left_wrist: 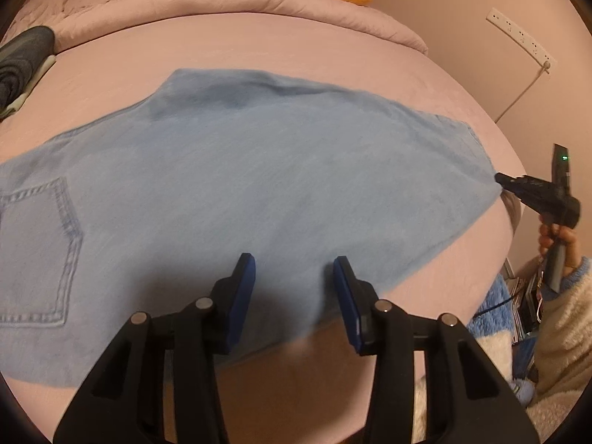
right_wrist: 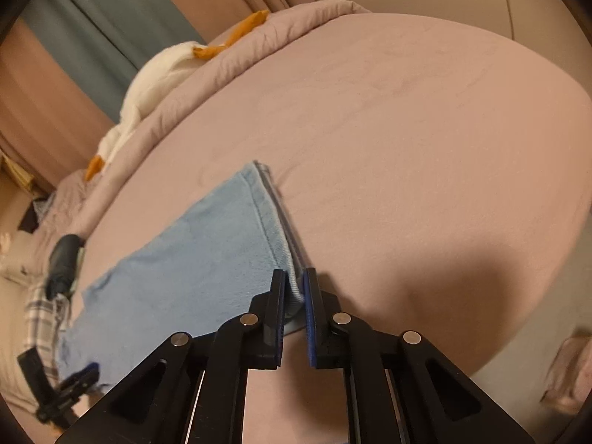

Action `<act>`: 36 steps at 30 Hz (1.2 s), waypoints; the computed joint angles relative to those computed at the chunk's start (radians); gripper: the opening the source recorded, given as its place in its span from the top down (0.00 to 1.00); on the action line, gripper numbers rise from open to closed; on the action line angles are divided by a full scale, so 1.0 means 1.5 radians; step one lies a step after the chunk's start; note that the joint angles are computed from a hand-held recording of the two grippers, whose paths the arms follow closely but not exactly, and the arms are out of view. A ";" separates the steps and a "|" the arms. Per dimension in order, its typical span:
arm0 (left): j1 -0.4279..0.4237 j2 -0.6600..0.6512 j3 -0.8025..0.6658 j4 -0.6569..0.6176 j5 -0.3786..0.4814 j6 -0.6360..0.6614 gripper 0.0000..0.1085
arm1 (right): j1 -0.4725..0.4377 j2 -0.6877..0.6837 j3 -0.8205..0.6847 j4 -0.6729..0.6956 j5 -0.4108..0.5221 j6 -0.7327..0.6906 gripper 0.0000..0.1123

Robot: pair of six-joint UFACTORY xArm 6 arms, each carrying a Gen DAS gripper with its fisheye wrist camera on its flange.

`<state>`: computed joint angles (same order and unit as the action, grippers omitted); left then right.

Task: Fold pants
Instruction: 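Open the right tool and move both tools back over the jeans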

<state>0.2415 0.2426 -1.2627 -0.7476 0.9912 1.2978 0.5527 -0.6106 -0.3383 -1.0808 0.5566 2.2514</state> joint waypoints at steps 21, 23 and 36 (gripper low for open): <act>0.058 0.199 -0.286 -0.050 -0.075 -0.203 0.52 | 0.008 0.555 -0.561 0.134 -0.261 -0.481 0.65; 0.073 0.247 -0.349 -0.015 -0.050 -0.256 0.52 | 0.026 0.642 -0.669 0.240 -0.247 -0.621 0.65; 0.100 0.261 -0.354 -0.066 -0.005 -0.190 0.59 | 0.032 1.070 -1.361 0.796 0.176 -1.195 0.84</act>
<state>0.3922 0.6346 -1.7934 -0.8469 0.9840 1.0133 0.6000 0.9947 -2.3797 0.1129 0.8204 0.4594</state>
